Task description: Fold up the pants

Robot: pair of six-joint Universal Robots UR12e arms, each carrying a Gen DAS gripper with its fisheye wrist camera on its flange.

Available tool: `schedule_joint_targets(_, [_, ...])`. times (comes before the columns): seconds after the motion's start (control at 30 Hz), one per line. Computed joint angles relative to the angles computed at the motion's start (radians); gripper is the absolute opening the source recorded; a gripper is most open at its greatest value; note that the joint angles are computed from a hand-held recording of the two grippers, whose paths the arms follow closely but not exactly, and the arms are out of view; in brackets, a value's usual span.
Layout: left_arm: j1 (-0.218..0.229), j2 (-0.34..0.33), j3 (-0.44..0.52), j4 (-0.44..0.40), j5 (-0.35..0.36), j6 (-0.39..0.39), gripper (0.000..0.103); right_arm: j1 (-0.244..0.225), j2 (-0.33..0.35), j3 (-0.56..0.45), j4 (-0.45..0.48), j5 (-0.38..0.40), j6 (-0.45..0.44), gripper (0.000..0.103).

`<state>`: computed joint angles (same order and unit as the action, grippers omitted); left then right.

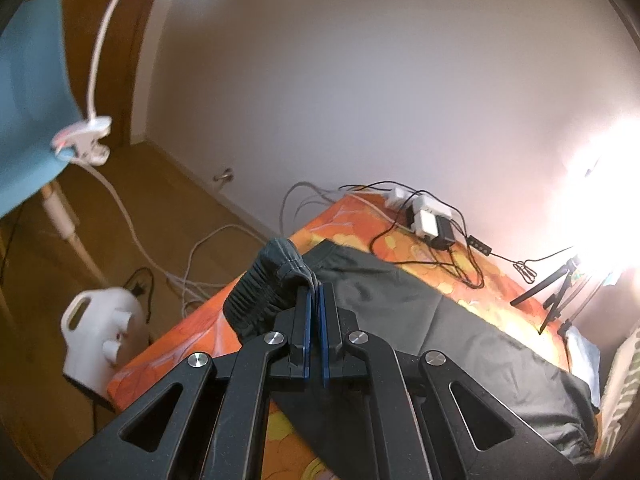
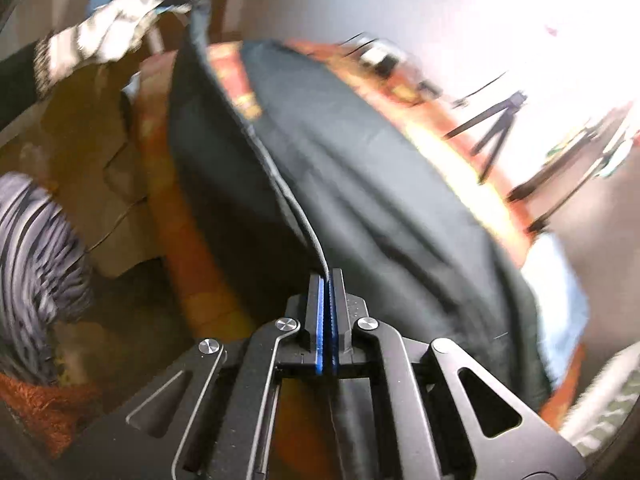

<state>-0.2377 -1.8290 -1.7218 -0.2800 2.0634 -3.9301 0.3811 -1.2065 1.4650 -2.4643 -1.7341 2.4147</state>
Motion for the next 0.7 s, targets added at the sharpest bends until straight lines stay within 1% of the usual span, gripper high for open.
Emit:
schedule_joint_targets(0.07, [0.004,-0.016,0.034,-0.017,-0.011,0.016,0.002,0.003,0.032,-0.054,-0.017,-0.047,-0.009,0.002])
schedule_joint_targets(0.17, [0.013,-0.050,0.094,-0.052,-0.024,0.040,0.002,0.004,0.100,-0.159,-0.018,-0.106,-0.010,0.002])
schedule_joint_targets(0.3, [0.028,-0.112,0.189,-0.123,-0.045,0.059,0.002,-0.001,0.208,-0.297,-0.031,-0.194,-0.036,0.002])
schedule_joint_targets(0.4, [0.044,-0.165,0.260,-0.185,-0.074,0.054,0.002,-0.008,0.298,-0.408,-0.027,-0.251,-0.052,0.002])
schedule_joint_targets(0.5, [0.049,-0.229,0.343,-0.258,-0.066,0.074,0.002,-0.016,0.368,-0.486,-0.029,-0.294,-0.058,0.002])
schedule_joint_targets(0.57, [0.051,-0.258,0.380,-0.291,-0.062,0.075,0.002,-0.022,0.410,-0.536,-0.019,-0.320,-0.060,0.002])
schedule_joint_targets(0.63, [0.060,-0.286,0.415,-0.327,-0.089,0.065,0.003,-0.029,0.442,-0.575,0.003,-0.335,-0.060,0.001])
schedule_joint_targets(0.7, [0.065,-0.303,0.439,-0.361,-0.099,0.053,0.005,-0.034,0.465,-0.593,0.000,-0.350,-0.073,0.001])
